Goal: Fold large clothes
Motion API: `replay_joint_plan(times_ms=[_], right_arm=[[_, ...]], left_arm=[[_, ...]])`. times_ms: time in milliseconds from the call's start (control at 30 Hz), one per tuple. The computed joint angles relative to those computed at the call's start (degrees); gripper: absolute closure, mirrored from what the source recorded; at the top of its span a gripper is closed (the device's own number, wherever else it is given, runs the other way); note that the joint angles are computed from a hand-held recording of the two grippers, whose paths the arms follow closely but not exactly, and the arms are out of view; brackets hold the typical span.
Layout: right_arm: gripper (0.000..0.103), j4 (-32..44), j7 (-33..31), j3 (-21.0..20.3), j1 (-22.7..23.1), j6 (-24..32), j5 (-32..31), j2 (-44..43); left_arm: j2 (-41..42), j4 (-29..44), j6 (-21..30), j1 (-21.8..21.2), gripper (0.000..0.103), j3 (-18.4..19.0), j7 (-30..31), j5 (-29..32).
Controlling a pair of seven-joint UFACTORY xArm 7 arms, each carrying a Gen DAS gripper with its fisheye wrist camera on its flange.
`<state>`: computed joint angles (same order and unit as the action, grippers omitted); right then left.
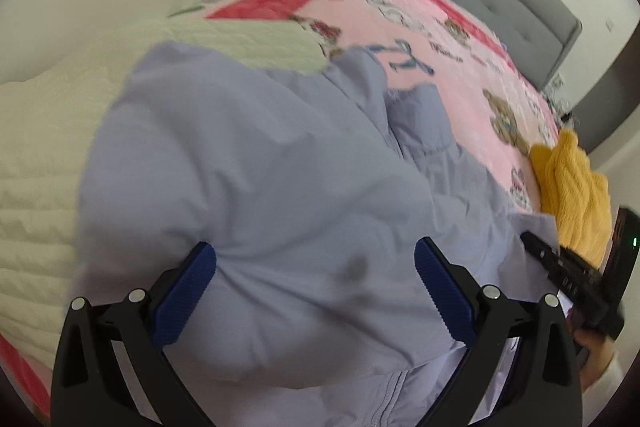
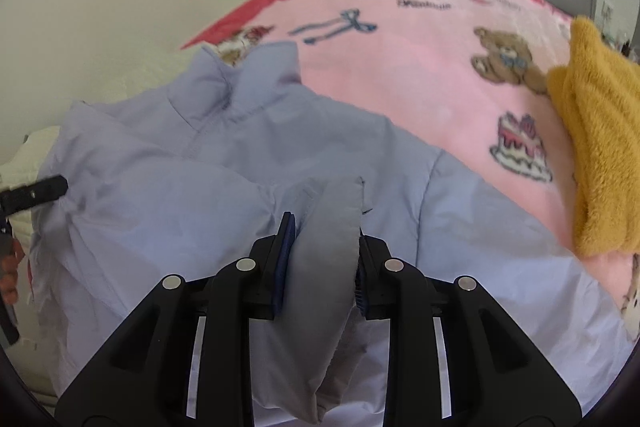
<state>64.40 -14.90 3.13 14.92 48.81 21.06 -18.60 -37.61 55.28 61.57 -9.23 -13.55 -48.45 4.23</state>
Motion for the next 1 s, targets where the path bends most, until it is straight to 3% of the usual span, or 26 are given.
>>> replay_joint_plan(times_ms=[100, 233, 333, 400, 567, 633, 700, 800, 900, 1000], right_arm=[[0.078, -1.19, 2.07, 0.09, 0.0, -1.87, 1.15, -0.61], [0.073, -0.61, 6.27, 2.15, -1.59, 1.86, -6.53, 2.65], [0.053, -1.48, 8.53, 2.44, -2.07, 3.4, -8.86, 3.7], [0.031, -1.76, 12.47, 2.77, -2.84, 3.04, -10.48, 2.9], [0.01, -7.64, 17.76, 3.18, -3.79, -6.43, -12.45, -6.88], [0.01, -10.65, 16.78, 2.2, -2.12, -10.86, -11.25, -10.64], [0.017, -13.09, 10.59, -1.6, 3.77, -13.32, -5.21, -13.53], [0.029, -12.0, 7.63, -1.38, 5.9, -6.06, -4.32, -12.34], [0.03, -11.83, 7.96, 0.48, 4.91, -0.71, -5.26, -9.8], [0.029, -14.9, 8.18, 1.5, 4.73, -1.74, -4.29, -9.88]], left_arm=[[0.54, -0.12, 1.14, -0.17, 0.005, 0.7, 1.75, 0.27], [3.83, 0.97, 3.08, -0.01, 0.005, -1.38, 3.53, 3.49], [5.96, 2.46, 5.65, -0.08, 0.005, -3.73, 3.99, 7.72], [6.93, 4.3, 8.2, -0.61, 0.005, -4.59, 4.31, 9.51], [4.72, 6.31, 9.96, -2.48, 0.005, -5.13, 3.52, 10.27], [3.54, 6.29, 9.25, -3.43, 0.005, -4.4, 3.43, 8.18], [2.93, 5.88, 8.38, -4.12, 0.005, -3.61, 2.48, 4.98], [2.75, 3.4, 6.61, -4.74, 0.005, -2.33, 1.2, 0.73], [3.18, 1.47, 5.49, -4.76, 0.005, -1.92, 1.49, 0.08], [2.76, -0.11, 3.67, -4.92, 0.005, -0.92, 1.46, -1.5]])
